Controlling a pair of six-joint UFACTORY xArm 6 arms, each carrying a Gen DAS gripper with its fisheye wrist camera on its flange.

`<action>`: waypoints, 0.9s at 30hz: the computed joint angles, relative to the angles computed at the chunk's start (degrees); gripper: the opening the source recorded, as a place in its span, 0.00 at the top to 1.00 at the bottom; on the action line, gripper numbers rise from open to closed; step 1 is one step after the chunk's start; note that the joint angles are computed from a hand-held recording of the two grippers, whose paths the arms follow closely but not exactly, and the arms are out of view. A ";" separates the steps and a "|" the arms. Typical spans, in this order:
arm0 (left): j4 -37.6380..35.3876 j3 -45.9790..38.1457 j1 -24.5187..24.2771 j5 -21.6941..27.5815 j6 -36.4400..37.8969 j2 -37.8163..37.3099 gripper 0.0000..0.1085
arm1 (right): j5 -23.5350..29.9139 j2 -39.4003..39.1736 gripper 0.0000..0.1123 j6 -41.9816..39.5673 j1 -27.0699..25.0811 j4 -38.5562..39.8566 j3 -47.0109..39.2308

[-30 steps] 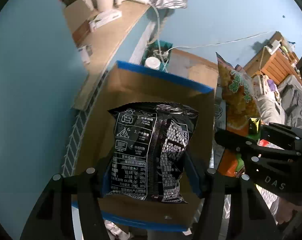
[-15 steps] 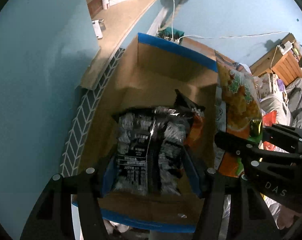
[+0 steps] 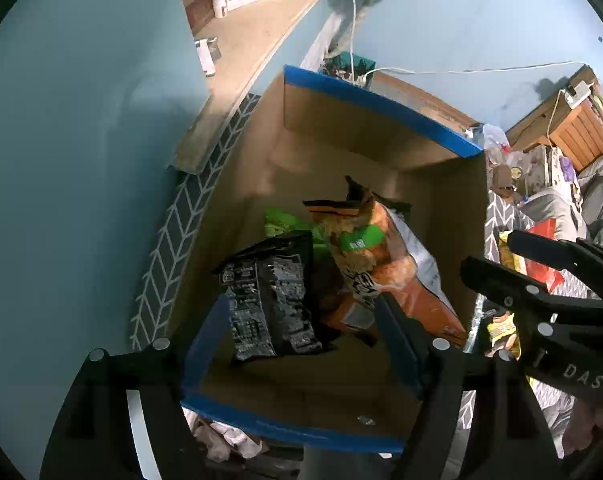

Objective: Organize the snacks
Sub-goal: 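Open the left tool over the box while the right tool releases the green-orange bag, then move both tools back over the snacks on the bed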

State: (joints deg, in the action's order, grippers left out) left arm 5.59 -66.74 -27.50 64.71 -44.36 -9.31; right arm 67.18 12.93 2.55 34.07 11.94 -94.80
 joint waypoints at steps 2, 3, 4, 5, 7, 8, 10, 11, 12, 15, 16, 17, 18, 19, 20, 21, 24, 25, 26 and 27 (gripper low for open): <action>0.26 -0.80 -0.45 0.59 -0.06 -0.06 0.29 | -0.34 -1.23 0.39 -0.05 -0.34 -0.51 0.96; 0.58 -1.38 -0.81 0.92 -0.24 -0.05 0.29 | -0.66 -1.92 0.39 -0.09 -0.45 -0.92 1.53; 0.80 -1.83 -1.18 1.13 -0.40 0.01 0.29 | -0.83 -2.56 0.39 -0.25 -0.57 -1.21 2.07; 0.95 -2.54 -1.55 1.46 -0.43 0.20 0.29 | -1.01 -3.21 0.39 -0.40 -0.68 -1.55 2.65; 1.03 -3.68 -2.10 1.64 -0.35 0.54 0.29 | -1.19 -4.70 0.39 -0.61 -1.15 -2.03 4.03; 0.96 -4.24 -2.42 1.69 -0.31 0.73 0.29 | -1.22 -5.31 0.39 -0.66 -1.43 -2.04 4.53; 0.64 -5.33 -2.86 1.65 0.07 1.32 0.29 | -1.37 -6.62 0.39 -0.64 -2.21 -1.92 5.59; 0.50 -6.17 -3.28 1.76 0.28 1.86 0.29 | -1.60 -7.51 0.39 -0.68 -2.70 -1.84 6.43; 0.42 -6.66 -3.54 1.84 0.48 2.21 0.29 | -1.61 -7.96 0.39 -0.71 -3.02 -1.86 6.80; -0.03 -8.77 -4.87 2.17 0.94 3.80 0.29 | -1.64 -10.21 0.39 -0.74 -4.31 -2.09 8.89; -0.10 -9.38 -5.37 2.23 1.11 4.27 0.29 | -1.68 -11.13 0.39 -0.86 -4.88 -2.15 9.74; -0.15 -10.10 -5.82 2.45 1.33 4.86 0.29 | -1.64 -11.92 0.39 -0.89 -5.38 -2.28 10.49; -0.28 -10.60 -6.22 2.52 1.51 5.30 0.29 | -1.65 -12.91 0.39 -0.88 -6.01 -2.55 11.48; -0.55 -11.29 -6.60 2.54 1.80 5.94 0.29 | -1.68 -13.70 0.39 -0.85 -6.49 -2.73 12.28; -0.79 -12.15 -7.02 2.64 2.08 6.74 0.29 | -1.75 -14.56 0.39 -0.79 -7.04 -2.88 13.21; -0.94 -12.86 -7.39 2.61 2.33 7.40 0.29 | -1.80 -15.69 0.39 -0.84 -7.85 -2.87 14.43; -1.34 -15.12 -8.48 2.96 2.98 9.33 0.29 | -1.61 -18.49 0.39 -1.21 -10.18 -2.76 17.48; -1.48 -15.95 -8.89 3.10 3.13 10.01 0.29 | -1.45 -19.23 0.39 -1.29 -10.88 -2.73 18.28; -1.67 -16.59 -9.30 3.13 3.32 10.55 0.29 | -1.34 -20.09 0.39 -1.42 -11.69 -2.70 19.25; -1.84 -17.42 -9.67 3.25 3.45 11.22 0.29 | -1.29 -21.13 0.39 -1.63 -12.59 -2.78 20.44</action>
